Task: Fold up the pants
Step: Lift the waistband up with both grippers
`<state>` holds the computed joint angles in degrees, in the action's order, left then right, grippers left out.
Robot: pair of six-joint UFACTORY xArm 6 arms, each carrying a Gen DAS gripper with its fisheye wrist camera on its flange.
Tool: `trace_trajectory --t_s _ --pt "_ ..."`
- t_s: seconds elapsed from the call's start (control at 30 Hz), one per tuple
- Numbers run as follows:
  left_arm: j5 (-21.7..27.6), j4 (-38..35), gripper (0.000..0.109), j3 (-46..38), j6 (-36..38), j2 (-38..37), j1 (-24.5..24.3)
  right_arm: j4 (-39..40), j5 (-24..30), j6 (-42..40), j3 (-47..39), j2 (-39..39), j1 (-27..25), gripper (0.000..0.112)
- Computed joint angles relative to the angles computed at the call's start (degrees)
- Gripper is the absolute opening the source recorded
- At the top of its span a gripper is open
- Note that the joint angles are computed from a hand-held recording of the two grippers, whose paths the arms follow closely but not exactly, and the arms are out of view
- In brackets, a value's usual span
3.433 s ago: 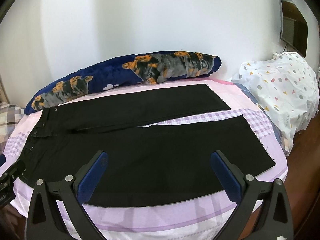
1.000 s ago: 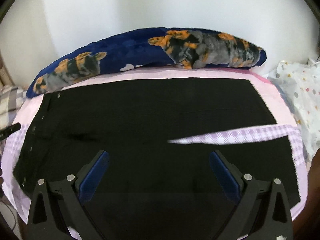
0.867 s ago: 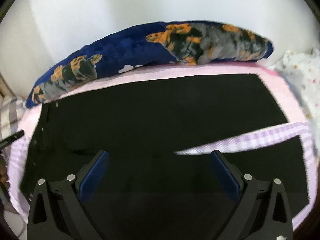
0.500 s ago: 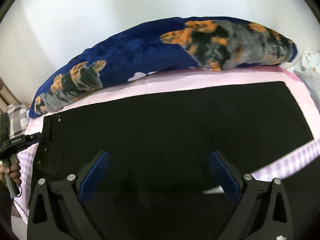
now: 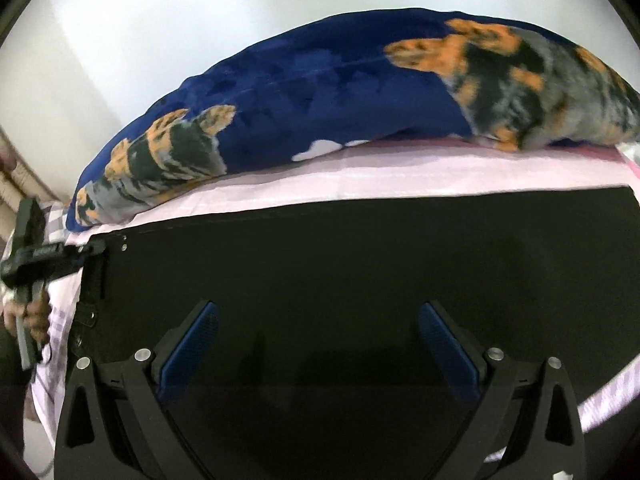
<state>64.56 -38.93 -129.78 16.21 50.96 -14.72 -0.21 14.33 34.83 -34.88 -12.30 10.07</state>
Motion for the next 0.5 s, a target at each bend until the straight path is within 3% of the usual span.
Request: trace_trajectory --t_s 0.07,0.13,0.2,0.33,0.5 --pt "2.6 0.2 0.029 -7.5 -3.0 4.8 0.0 3.1 -0.4 -4.3 -1.5 1.5 0.4 0.1" --pt "0.9 -0.3 0.026 -5.9 -2.9 4.0 -0.3 7.2 0.0 -10.4 -3.2 2.9 0.7 0.1" --pt "-6.1 0.2 0.014 4.3 1.0 -2.1 -1.3 9.9 0.6 -16.0 -5.2 4.1 0.7 0.1" --pt "-15.0 -7.2 0.011 18.9 10.4 -12.1 -1.9 18.0 4.4 -32.6 -10.9 7.4 0.3 0.1" --pt "-19.8 -16.0 0.01 30.8 22.4 -22.3 -3.0 23.3 12.3 -50.6 -20.6 12.8 -0.9 0.1"
